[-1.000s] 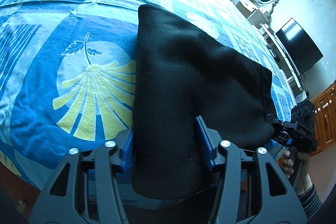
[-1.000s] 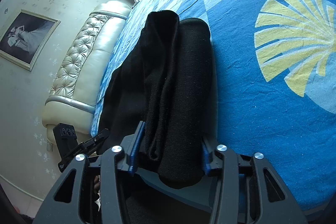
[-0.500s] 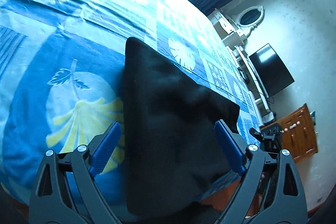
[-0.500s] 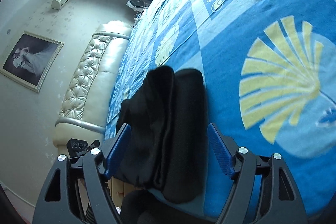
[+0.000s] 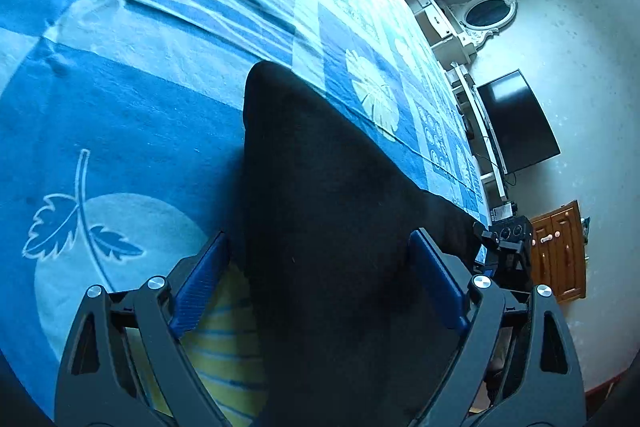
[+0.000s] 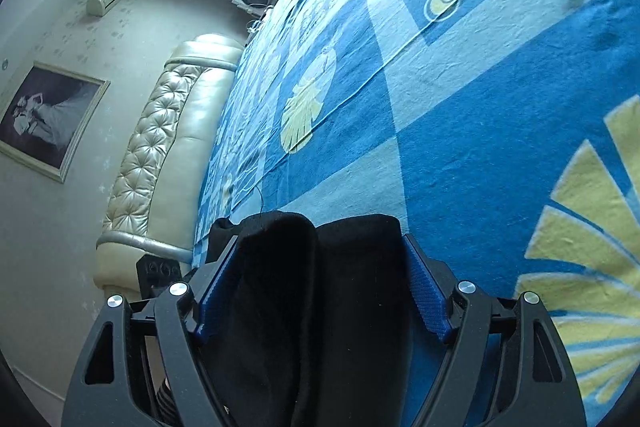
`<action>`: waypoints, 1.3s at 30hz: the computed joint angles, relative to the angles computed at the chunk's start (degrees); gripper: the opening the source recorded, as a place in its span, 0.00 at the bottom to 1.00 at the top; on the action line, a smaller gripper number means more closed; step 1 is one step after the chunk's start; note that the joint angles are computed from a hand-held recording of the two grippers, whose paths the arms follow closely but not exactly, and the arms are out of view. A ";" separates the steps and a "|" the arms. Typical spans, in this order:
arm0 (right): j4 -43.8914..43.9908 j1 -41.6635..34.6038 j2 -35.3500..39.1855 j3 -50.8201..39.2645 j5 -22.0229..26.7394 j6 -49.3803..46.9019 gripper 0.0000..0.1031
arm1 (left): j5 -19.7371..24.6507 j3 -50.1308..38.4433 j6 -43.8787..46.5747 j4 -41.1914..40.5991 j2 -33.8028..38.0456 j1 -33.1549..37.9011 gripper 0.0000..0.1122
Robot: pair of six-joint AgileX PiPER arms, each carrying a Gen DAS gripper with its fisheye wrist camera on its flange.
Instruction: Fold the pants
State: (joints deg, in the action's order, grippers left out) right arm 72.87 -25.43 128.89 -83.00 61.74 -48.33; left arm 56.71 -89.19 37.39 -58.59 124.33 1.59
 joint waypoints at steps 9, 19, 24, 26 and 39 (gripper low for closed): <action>-2.73 1.19 -0.02 -0.73 -0.19 -1.49 0.35 | -4.78 -2.39 -1.26 9.88 -1.18 -4.82 0.27; 0.10 2.01 0.17 -2.85 -0.81 -3.20 0.32 | -12.53 -2.37 -4.66 19.83 -5.22 -8.56 0.20; 0.78 4.09 2.95 -8.65 -1.15 -0.71 0.31 | -11.68 -9.05 -8.16 23.77 -2.43 -8.17 0.20; 0.52 4.96 4.88 -12.30 -1.27 1.20 0.31 | -10.64 -12.91 -10.49 26.10 -0.42 -8.07 0.20; -2.10 6.83 15.55 -27.48 -0.45 11.54 0.31 | -5.97 -25.56 -14.52 29.25 8.64 -6.22 0.23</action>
State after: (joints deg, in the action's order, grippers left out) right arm 70.77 -18.61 144.44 -110.48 61.28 -36.80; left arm 50.75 -114.75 22.87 -29.34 132.97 -4.63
